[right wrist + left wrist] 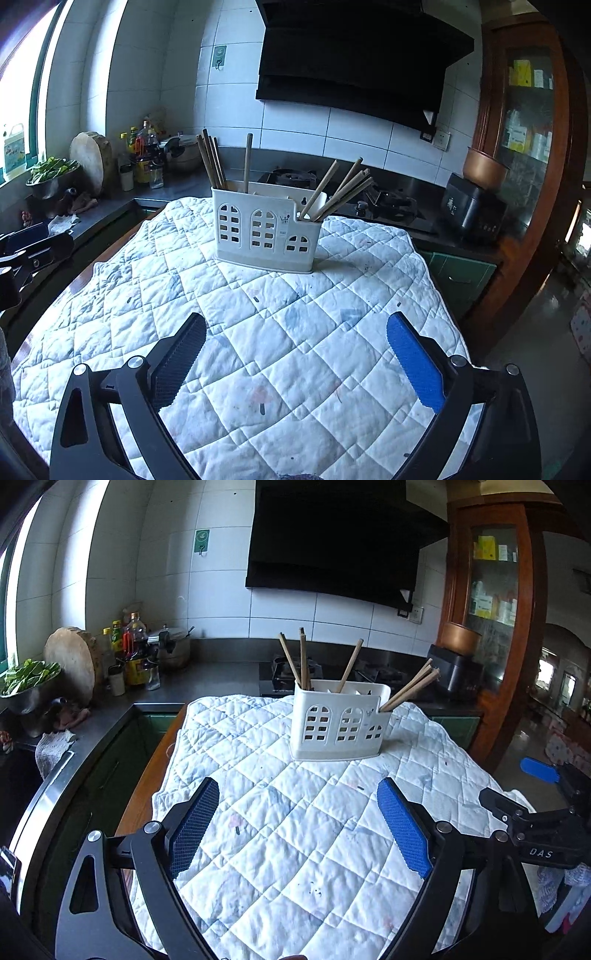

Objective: Organize utensils

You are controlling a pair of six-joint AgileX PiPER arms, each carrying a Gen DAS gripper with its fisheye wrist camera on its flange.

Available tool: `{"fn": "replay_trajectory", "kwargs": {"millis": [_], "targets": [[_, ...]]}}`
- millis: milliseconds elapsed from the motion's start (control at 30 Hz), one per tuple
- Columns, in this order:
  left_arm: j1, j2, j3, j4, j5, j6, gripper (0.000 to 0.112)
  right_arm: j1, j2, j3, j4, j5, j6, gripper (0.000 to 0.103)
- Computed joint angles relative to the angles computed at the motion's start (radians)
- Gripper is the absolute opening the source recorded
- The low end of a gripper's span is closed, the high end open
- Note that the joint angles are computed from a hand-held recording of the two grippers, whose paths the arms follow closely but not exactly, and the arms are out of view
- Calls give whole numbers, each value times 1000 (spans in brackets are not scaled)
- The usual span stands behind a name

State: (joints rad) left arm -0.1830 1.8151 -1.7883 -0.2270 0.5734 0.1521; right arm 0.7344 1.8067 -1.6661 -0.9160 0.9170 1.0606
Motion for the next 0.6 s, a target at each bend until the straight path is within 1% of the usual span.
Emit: {"fn": "replay_trajectory", "kwargs": {"millis": [133, 300, 333, 433, 500, 600], "targets": [[17, -61, 126, -70, -43, 57, 87, 25, -28, 76, -33, 4, 92, 96], [21, -130, 258, -122, -92, 102, 87, 53, -68, 180, -52, 2, 195, 96], [20, -139, 279, -131, -100, 113, 87, 59, -75, 198, -60, 4, 214, 96], [6, -166, 334, -99, -126, 98, 87, 73, -94, 234, -68, 6, 244, 96], [8, -175, 357, -134, -126, 133, 87, 84, -103, 248, -72, 13, 251, 96], [1, -185, 388, -146, -134, 158, 87, 96, -116, 264, -86, 20, 267, 96]]}}
